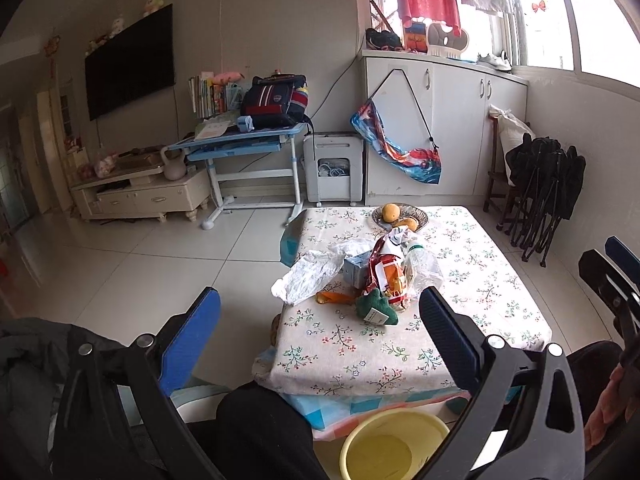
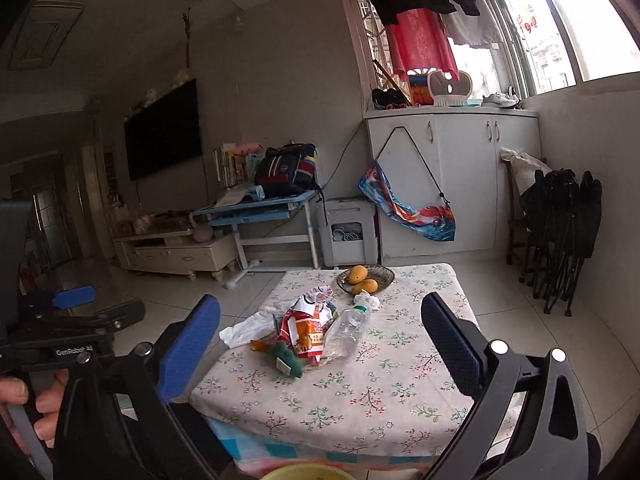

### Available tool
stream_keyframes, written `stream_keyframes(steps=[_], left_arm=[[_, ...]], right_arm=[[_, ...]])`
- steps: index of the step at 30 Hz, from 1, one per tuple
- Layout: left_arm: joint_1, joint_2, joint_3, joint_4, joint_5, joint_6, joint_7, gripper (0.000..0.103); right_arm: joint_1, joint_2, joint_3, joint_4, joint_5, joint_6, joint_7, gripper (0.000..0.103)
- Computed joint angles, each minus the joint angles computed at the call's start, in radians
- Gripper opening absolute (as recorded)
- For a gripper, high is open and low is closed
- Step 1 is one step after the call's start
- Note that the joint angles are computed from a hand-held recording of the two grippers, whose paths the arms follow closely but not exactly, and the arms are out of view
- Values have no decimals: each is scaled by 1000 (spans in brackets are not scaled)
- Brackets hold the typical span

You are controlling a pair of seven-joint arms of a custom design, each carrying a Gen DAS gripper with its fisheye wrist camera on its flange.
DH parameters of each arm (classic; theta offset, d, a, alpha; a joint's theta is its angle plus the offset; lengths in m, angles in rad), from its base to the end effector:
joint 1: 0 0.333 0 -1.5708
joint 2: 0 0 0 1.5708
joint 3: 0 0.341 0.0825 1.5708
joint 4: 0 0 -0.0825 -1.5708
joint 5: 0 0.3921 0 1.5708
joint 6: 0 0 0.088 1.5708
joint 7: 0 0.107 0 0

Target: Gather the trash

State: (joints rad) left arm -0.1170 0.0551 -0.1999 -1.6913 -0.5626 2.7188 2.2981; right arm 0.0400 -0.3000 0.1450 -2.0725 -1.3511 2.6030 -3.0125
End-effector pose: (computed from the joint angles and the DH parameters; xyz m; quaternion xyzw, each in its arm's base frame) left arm 0.6138 -0.1766 0.6891 -0.3878 0.7736 -0.4329 0.2525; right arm 0.5006 0.1251 0.6597 -0.3865 0.6941 -0.4716 0.3827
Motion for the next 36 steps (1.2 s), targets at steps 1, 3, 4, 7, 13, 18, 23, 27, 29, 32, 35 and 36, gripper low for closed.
stream_keyframes(steps=[1,3,4,7,13,18,23,27,29,32,35,36], left_arm=[[4,-10,0,-8,-21,-1,17,96],[8,-28,6,-19,-58,-5,47,96],[9,-35,9,-22,-73,-9,57,96],[8,-51,22,-23,-114,-21,81,96],[-6,-90,38,-35,-172,-12,127,96],[-23,-125,56,-57,-213,-14,165,96],[-37,-148,74,-68,-239,-17,185,96],[-41,-141,77,-63,-216,-17,167,96],[-39,-137,77,-59,-210,-24,156,96],[-38,-136,78,-57,-210,-23,158,96],[-38,-135,77,-56,-211,-23,158,96],[-38,-136,76,-58,-208,-21,157,96]], right_arm=[[1,-4,6,0,-17,4,11,97],[6,-8,24,3,-42,-20,26,97],[9,-7,30,7,-57,-31,37,97],[26,-24,40,-1,-91,-52,65,97],[55,-41,52,-3,-119,-85,72,97],[71,-56,63,-8,-114,-122,70,97],[82,-69,74,-17,-101,-144,63,97],[84,-67,71,-18,-90,-140,58,97],[83,-64,66,-18,-84,-125,68,97],[82,-66,64,-21,-83,-111,64,97],[81,-66,68,-18,-82,-106,60,97],[81,-67,69,-18,-81,-106,60,97]])
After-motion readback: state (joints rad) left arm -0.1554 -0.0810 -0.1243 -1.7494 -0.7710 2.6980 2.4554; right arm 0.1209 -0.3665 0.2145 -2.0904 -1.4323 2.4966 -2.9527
